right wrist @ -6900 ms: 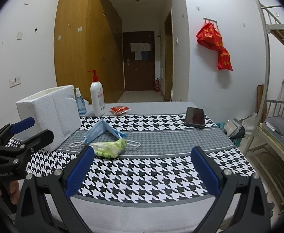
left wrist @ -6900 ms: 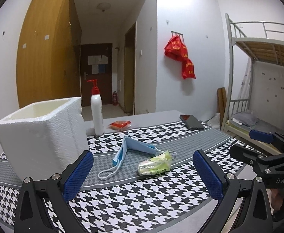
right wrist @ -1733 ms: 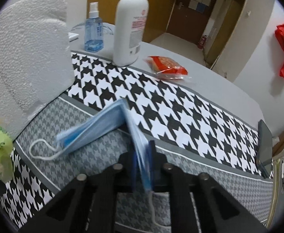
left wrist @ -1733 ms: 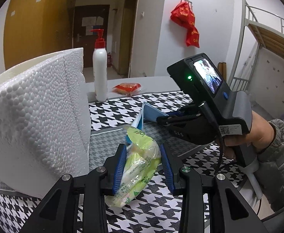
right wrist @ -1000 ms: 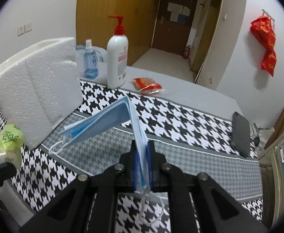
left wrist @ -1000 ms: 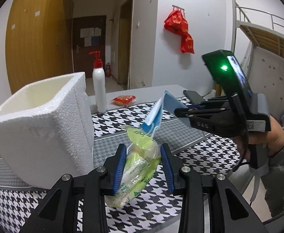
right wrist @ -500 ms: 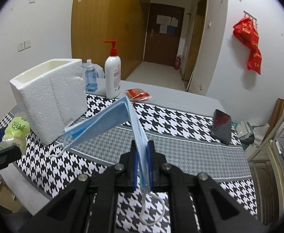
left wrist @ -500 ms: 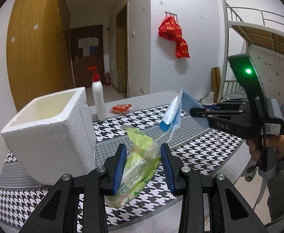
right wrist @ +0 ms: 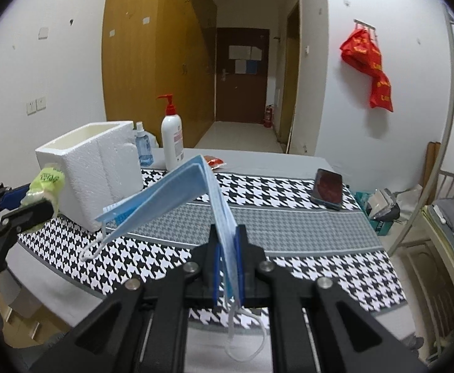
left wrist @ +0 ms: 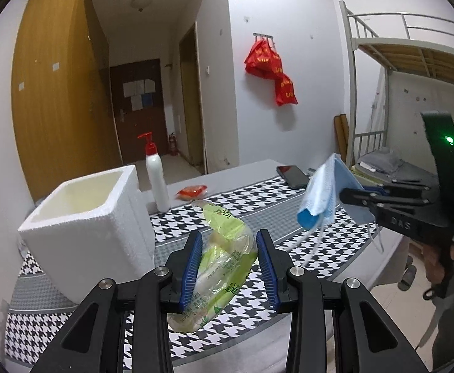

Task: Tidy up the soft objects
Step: 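Lift the blue mask with the right gripper toward the box while the left carries the wipes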

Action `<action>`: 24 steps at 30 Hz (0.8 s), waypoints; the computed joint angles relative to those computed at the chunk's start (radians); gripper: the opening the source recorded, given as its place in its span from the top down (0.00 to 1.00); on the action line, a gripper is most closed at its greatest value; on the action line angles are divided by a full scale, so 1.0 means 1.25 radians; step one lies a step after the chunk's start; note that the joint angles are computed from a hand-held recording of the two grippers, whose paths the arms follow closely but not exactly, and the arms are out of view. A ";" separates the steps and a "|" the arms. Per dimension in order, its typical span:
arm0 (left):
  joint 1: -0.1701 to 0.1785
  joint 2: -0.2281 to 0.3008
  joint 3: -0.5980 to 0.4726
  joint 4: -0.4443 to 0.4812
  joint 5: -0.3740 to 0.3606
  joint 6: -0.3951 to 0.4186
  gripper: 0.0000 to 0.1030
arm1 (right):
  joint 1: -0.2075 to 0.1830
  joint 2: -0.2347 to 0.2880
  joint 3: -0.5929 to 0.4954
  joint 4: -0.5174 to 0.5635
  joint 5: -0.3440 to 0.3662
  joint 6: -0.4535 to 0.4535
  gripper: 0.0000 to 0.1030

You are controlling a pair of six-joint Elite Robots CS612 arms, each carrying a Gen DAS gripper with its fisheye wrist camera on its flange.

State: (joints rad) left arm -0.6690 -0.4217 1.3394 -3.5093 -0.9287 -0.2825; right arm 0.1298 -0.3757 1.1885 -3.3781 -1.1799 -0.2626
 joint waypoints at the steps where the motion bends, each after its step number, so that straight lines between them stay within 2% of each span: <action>1: 0.000 0.001 -0.002 0.001 0.001 0.000 0.63 | -0.001 -0.002 0.006 -0.009 0.001 0.007 0.89; 12: -0.001 0.007 -0.007 -0.042 0.048 0.019 0.63 | -0.010 -0.008 0.058 -0.119 0.042 0.089 0.89; 24: -0.001 -0.008 0.026 -0.085 0.081 0.039 0.63 | 0.008 -0.011 0.061 -0.154 0.059 0.081 0.89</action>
